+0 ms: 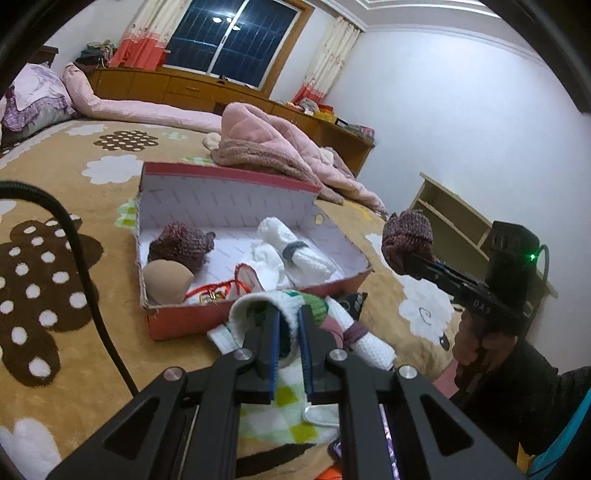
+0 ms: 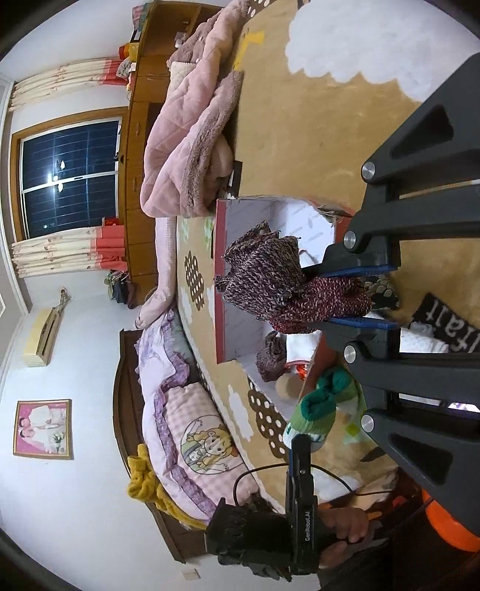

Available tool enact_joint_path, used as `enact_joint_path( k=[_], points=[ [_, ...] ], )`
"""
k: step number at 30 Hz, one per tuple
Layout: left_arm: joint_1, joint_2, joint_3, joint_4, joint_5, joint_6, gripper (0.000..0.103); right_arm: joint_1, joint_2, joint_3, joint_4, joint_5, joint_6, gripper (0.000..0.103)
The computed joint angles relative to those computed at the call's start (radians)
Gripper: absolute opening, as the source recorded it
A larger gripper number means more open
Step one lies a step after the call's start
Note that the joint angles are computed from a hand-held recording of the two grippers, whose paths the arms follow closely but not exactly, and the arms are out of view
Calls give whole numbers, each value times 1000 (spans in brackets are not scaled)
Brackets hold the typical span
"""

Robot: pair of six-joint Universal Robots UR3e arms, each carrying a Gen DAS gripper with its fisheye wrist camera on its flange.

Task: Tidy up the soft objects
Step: 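Carry the FIRST sock and knit sock over the shoebox with both tools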

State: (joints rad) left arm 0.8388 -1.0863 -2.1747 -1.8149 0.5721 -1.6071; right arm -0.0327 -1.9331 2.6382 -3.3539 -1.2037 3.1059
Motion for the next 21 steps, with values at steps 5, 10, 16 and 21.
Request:
enact_joint_path(
  k=[5, 10, 16, 21],
  points=[
    [-5, -19, 24, -5, -31, -20, 10, 29, 47, -26, -32, -31, 18, 18],
    [-19, -32, 35, 29, -66, -62, 10, 46, 99, -62, -61, -58, 39, 18],
    [-48, -69, 24, 176, -124, -194, 10, 67, 184, -124, -98, -85, 56, 18],
    [-104, -121, -15, 432, -153, -389, 10, 83, 283, -196, -122, -116, 75, 18]
  ],
)
